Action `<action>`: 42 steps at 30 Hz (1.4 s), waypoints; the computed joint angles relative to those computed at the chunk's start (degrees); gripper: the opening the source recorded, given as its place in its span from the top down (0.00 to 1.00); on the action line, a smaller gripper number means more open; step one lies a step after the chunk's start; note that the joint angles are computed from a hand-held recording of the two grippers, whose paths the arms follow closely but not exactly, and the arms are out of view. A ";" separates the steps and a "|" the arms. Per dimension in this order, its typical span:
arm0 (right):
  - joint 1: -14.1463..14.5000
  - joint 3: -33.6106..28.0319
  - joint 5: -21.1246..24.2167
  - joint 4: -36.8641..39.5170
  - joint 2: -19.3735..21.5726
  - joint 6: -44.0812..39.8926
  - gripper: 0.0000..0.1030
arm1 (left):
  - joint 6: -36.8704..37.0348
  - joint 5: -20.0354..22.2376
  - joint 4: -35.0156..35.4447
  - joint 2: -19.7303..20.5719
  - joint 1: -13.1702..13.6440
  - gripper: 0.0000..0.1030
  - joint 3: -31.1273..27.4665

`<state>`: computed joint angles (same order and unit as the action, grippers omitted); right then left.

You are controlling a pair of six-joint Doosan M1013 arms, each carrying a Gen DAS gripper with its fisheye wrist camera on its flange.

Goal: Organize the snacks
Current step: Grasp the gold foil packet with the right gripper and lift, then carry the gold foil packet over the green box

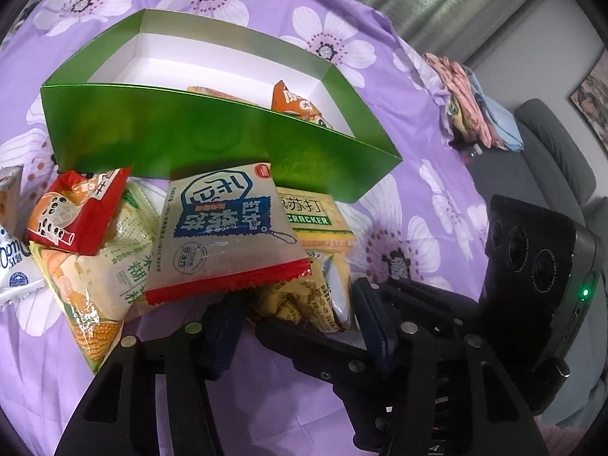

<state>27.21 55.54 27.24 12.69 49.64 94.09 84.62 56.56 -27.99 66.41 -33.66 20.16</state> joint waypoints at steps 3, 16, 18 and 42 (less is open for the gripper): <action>0.23 0.03 0.01 -1.19 -0.08 0.19 0.58 | 0.40 -0.07 -0.32 -0.31 0.02 0.54 0.52; 1.32 4.84 -2.39 -8.46 -3.53 5.68 0.59 | 5.26 -4.46 -2.94 -5.35 -0.91 0.55 8.62; 1.61 5.75 -3.28 -10.35 -4.31 7.26 0.59 | 6.12 -5.60 -3.11 -6.30 -1.09 0.55 9.89; 2.49 5.97 -10.16 -28.37 -7.63 19.17 0.58 | 7.23 -8.75 1.24 -5.04 -1.41 0.55 0.96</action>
<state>29.70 61.52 17.08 -15.67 42.01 113.26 91.84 47.81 -26.75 61.37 -35.07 21.11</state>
